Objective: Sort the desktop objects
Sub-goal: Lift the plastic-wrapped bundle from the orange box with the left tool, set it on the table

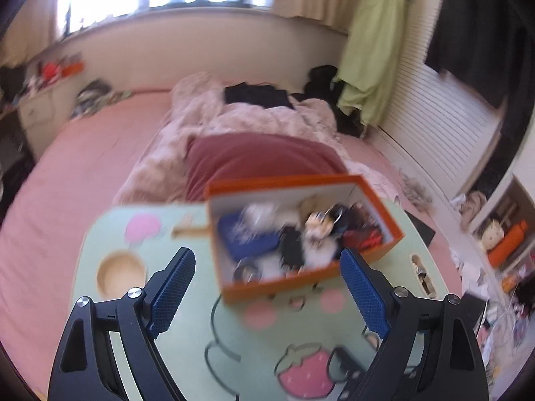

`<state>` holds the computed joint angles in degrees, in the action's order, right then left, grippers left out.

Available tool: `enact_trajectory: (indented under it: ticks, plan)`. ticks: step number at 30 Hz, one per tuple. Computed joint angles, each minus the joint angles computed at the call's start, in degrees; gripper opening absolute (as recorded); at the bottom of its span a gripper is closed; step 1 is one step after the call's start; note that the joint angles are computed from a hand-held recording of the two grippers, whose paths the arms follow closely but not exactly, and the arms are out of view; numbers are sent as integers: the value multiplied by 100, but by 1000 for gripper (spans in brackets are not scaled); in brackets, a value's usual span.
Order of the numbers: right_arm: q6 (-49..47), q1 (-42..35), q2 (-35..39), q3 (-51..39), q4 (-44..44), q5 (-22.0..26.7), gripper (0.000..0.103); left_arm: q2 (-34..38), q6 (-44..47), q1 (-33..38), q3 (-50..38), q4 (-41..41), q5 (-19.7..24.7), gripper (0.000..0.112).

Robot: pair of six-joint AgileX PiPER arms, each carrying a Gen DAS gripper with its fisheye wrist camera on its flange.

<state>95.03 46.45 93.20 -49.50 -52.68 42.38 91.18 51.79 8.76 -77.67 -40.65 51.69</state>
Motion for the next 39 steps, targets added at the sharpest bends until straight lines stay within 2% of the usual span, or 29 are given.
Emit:
enact_trajectory:
  ticks: [4,5,6,8,9,10,11,12,13,14,15,16,20,25,28,30,32,35,37,39]
  plan:
    - [13,-31,-8,33,-33,-35,103,1569,-1927,-1228,-2292,1936,645,86]
    - [21,-46,1,40,-49,-55,103,1888,-2430,-1402,-2709,2405,753,79]
    - [-33,-29,-30,14,-3,-14,103,2207,-2839,-1548,-3051,2749,782,71]
    - [-42,-69,-31,27,-29,-60,103,2811,-3227,-1644,-3731,2748,1209,68]
    - [-31,-41,-34,21,-23,-44,103,2922,-3313,-1689,-3747,2730,1191,68]
    - [-26,-28,-32,14,-20,-40,103,2870,-3481,-1783,-3597,2941,945,68]
    - [-9,1,-36,19,-19,-30,103,2726,-3785,-1921,-3246,3382,469,67]
    - [24,21,-46,41,-36,-32,103,2669,-3977,-2015,-3004,3602,223,60]
    - [29,22,-48,45,-40,-38,103,2715,-4040,-2048,-2991,3608,203,53]
    - [33,5,-51,57,-54,-60,103,2738,-3933,-1993,-2997,3404,312,32]
    - [34,-6,-51,62,-62,-72,103,2844,-3820,-1924,-3131,3164,538,32]
    - [25,-13,-63,69,-59,-75,103,2880,-3770,-1899,-3143,3060,564,32]
    - [-7,-38,-148,141,-56,-86,103,2867,-3665,-1934,-2946,3141,227,32]
    - [-75,-86,-246,204,-34,-102,103,2284,-2456,-1264,-2500,1369,538,31]
    - [-63,-96,-290,257,-51,-115,103,1420,-1391,-586,-1627,161,570,32]
    - [-60,-101,-317,288,-56,-119,103,905,-760,54,-798,-634,791,32]
    - [-62,-95,-342,307,-48,-111,103,527,-230,470,32,-855,823,32]
    - [-56,-111,-376,360,-66,-131,103,77,643,903,1098,-1117,617,32]
    - [-31,-110,-392,385,-78,-135,103,-258,1167,936,1706,-1192,157,32]
    - [-13,-99,-398,399,-86,-125,103,-301,1479,811,2041,-1207,-240,34]
